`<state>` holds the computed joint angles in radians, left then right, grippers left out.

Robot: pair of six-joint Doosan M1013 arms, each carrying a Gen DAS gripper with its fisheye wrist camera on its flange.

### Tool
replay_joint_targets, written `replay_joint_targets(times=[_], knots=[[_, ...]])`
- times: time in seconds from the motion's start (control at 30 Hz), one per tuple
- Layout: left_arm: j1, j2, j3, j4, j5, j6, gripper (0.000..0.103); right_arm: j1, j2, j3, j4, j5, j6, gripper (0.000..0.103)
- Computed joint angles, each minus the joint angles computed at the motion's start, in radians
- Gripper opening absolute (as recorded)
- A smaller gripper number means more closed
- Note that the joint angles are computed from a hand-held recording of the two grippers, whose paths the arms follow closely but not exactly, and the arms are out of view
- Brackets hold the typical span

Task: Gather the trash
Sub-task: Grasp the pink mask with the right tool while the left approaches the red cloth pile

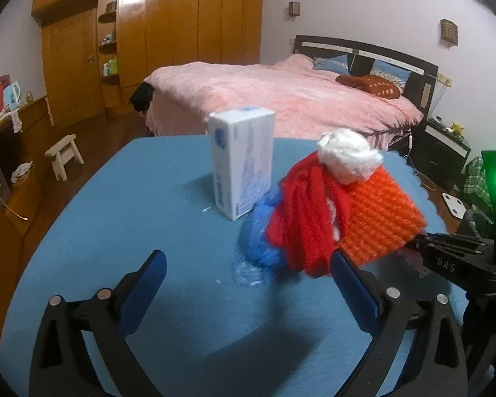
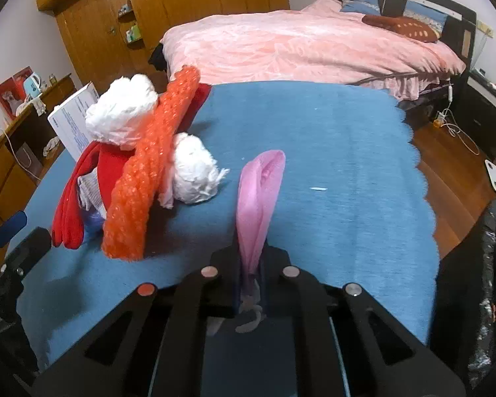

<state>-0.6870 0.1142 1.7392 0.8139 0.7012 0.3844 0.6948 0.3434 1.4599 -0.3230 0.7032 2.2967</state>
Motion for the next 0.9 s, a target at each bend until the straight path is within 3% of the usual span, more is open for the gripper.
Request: replay_joint_targets(times=[0.47, 0.9], knots=[[-0.008, 0.068, -0.117, 0.034, -0.065, 0.037, 0.097, -0.031, -0.041, 0.019, -0.116, -0.003, 0.087, 0.008], [0.012, 0.142, -0.208, -0.053, -0.088, 0.154, 0.081, -0.039, -0.053, 0.034, -0.103, -0.014, 0.085, 0.008]])
